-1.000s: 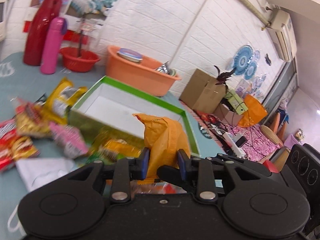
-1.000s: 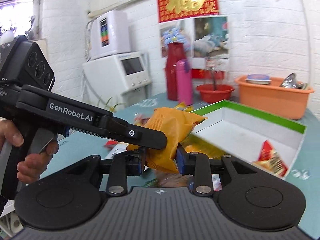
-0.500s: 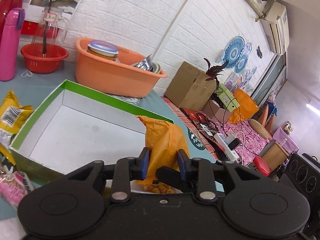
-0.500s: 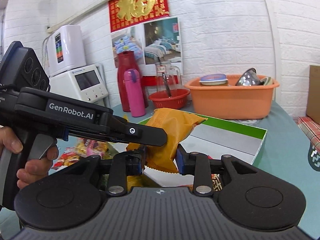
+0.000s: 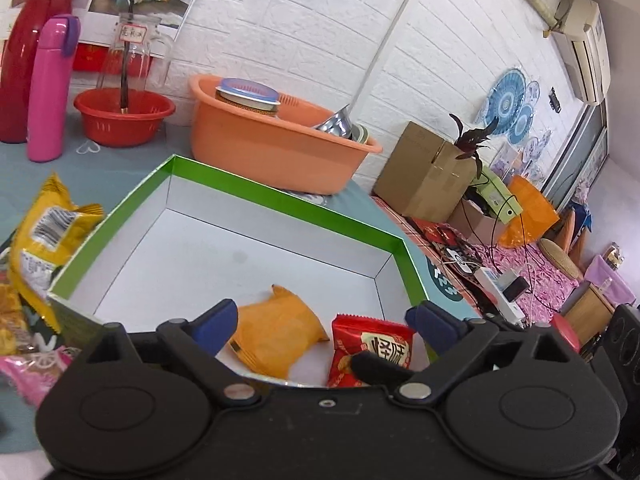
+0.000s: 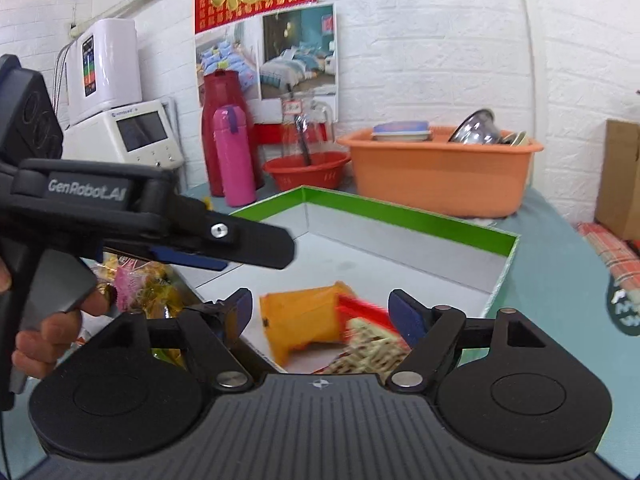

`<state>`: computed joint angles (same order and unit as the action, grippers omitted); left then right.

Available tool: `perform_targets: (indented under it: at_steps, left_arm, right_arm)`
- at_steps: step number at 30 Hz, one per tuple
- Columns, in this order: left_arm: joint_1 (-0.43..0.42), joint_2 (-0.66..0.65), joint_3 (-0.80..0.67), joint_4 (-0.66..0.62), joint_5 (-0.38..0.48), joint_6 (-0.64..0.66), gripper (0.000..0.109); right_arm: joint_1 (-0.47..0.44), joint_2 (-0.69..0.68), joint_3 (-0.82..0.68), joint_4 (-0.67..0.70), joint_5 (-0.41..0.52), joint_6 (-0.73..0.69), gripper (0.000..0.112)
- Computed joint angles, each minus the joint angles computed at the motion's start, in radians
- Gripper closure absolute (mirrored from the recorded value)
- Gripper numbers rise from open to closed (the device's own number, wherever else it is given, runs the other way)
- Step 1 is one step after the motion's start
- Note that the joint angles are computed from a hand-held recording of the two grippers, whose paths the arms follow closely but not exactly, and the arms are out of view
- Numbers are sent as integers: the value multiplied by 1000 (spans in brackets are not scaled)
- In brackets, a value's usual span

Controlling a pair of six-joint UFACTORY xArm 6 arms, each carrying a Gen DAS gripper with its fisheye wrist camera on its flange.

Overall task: Organize snacks
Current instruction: 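Move the left gripper to the clear bag of dried meat and grasp it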

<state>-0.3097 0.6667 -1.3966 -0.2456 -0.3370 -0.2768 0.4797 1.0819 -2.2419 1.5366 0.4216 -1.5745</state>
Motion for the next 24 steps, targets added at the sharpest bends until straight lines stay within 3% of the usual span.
perform_targets:
  at_steps: [9, 13, 18, 24]
  left_arm:
    - [-85, -188, 186, -231, -58, 186, 6]
    - [-131, -275, 278, -286, -81, 256, 6]
    - [-166, -331, 377, -193, -94, 201, 6]
    - [-130, -292, 374, 183, -46, -121, 6]
  right_arm:
    - [-43, -284, 323, 384, 24, -372, 9]
    - [-65, -392, 441, 455, 32, -448, 9]
    - [-95, -479, 575, 451, 65, -467, 9]
    - [-120, -540, 702, 332, 103, -385, 9]
